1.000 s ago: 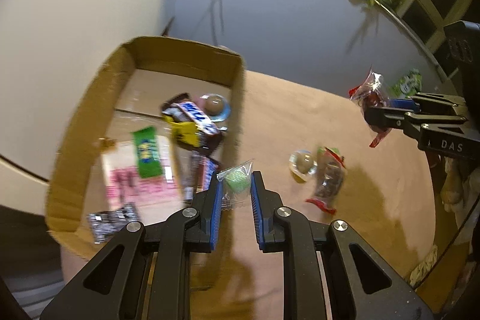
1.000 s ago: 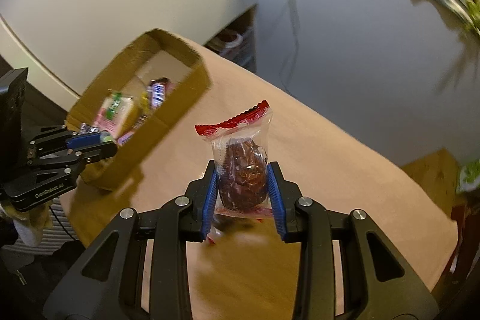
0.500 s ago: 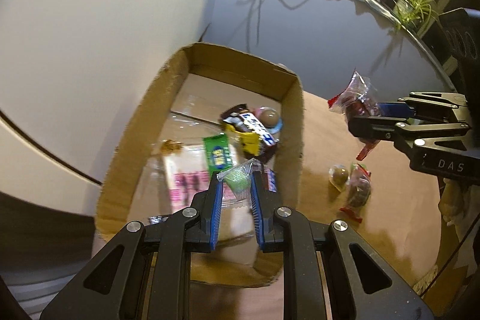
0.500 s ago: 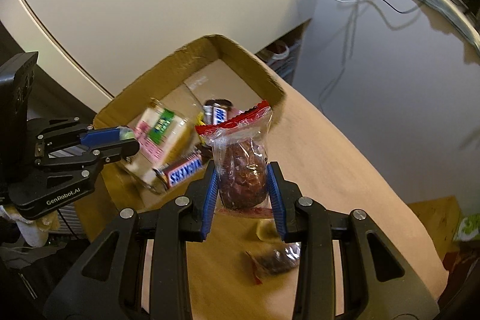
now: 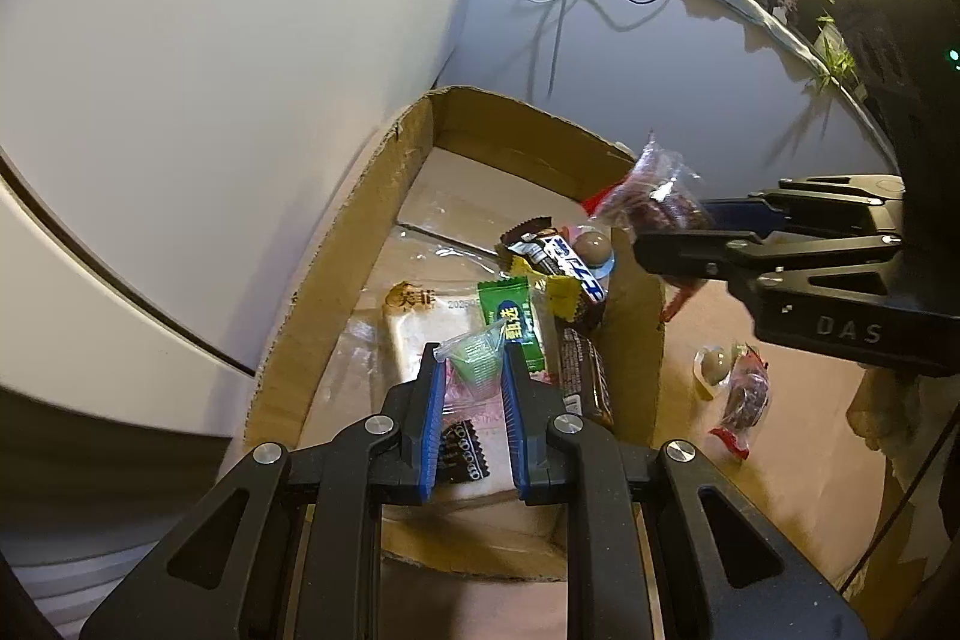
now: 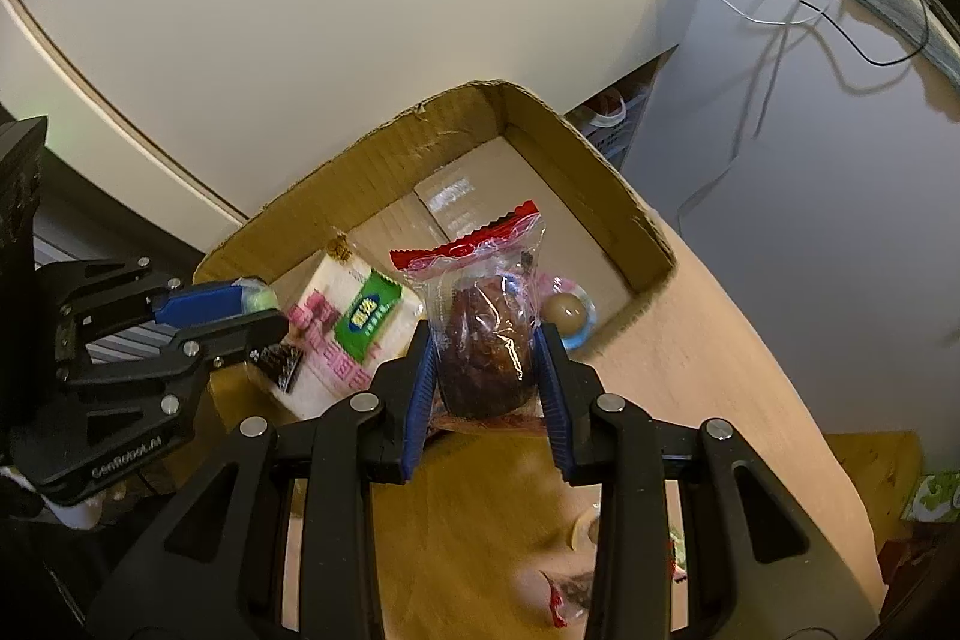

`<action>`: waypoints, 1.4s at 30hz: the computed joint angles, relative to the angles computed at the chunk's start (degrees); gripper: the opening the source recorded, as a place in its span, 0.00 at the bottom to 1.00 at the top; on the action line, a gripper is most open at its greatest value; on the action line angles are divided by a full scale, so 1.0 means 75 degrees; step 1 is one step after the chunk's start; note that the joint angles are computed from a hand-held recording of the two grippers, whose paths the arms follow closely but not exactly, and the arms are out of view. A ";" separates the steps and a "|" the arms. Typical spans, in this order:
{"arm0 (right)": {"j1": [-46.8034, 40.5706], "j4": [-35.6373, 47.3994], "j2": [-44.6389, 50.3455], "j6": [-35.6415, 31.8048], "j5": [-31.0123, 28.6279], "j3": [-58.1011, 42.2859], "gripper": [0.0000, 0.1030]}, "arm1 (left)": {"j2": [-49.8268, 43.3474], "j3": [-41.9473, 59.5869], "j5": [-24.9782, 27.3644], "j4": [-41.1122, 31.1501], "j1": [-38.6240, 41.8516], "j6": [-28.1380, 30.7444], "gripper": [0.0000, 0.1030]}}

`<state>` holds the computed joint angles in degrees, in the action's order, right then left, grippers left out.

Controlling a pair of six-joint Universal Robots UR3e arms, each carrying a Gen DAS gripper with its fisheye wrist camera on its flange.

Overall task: Organize snacks
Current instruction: 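Carry the green candy and bagged pastry into the box and open both tools, then grasp the chocolate egg blister with the left tool while the right tool grasps the bagged cake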

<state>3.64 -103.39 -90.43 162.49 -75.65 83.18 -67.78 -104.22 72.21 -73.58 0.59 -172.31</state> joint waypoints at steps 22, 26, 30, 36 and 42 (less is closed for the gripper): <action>-0.0016 -0.0409 -0.0024 0.0236 -0.0045 0.0147 0.64 | 0.0151 -0.0110 0.0061 0.0099 0.0011 0.0115 0.26; -0.0393 -0.0457 -0.0467 0.0207 0.0148 0.0622 0.64 | 0.0435 -0.0365 0.0046 0.0300 -0.0061 0.0169 0.36; -0.0954 -0.0459 -0.1175 0.0016 0.0399 0.1383 0.65 | 0.0348 -0.0258 0.0054 0.0058 -0.0203 -0.0055 0.36; -0.2682 0.0358 -0.2694 -0.0688 0.1232 0.2546 0.65 | 0.0276 -0.0096 0.0120 -0.0229 -0.0635 -0.0448 0.36; -0.4632 0.1870 -0.4325 -0.2003 0.1273 0.3308 0.65 | -0.0119 0.0136 0.0184 -0.0015 -0.1379 -0.0995 0.36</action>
<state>-31.10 -89.37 -122.87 147.46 -66.10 107.99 -68.67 -103.19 73.59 -73.69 -9.76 -179.78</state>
